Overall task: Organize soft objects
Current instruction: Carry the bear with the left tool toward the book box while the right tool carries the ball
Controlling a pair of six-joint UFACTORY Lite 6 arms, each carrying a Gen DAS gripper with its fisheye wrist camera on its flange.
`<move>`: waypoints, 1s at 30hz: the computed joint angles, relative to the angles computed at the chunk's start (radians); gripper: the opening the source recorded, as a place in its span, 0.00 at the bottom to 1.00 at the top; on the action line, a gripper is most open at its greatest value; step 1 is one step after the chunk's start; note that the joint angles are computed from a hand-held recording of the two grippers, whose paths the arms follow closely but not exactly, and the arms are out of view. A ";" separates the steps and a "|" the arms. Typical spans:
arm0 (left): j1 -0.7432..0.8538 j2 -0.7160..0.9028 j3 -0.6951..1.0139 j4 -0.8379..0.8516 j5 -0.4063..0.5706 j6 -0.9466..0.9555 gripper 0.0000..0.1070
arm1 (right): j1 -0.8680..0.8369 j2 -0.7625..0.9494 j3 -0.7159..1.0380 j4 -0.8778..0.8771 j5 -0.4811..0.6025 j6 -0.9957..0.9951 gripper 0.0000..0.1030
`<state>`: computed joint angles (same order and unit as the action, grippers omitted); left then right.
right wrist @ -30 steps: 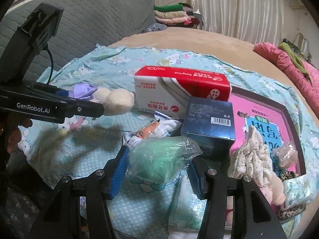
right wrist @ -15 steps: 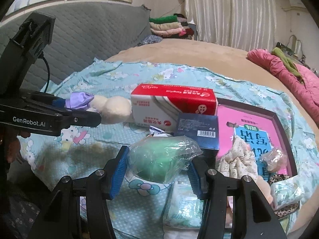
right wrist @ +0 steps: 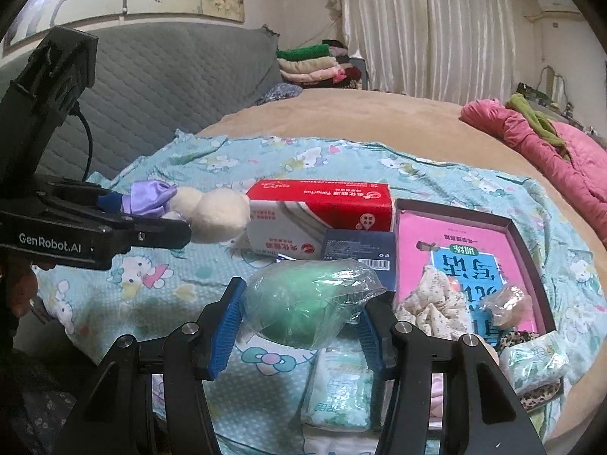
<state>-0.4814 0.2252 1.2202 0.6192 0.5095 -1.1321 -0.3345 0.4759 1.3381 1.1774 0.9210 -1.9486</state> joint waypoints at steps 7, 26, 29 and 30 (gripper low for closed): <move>-0.044 0.043 0.080 0.002 0.039 0.008 0.55 | -0.048 0.017 0.043 0.015 0.028 0.015 0.55; -0.179 0.397 0.598 -0.118 0.173 0.187 0.55 | -0.188 0.214 0.389 0.061 0.031 0.178 0.55; -0.193 0.453 0.679 -0.146 0.190 0.217 0.55 | -0.206 0.256 0.454 0.066 0.006 0.193 0.55; -0.197 0.476 0.711 -0.159 0.198 0.235 0.55 | -0.211 0.269 0.471 0.070 -0.008 0.187 0.55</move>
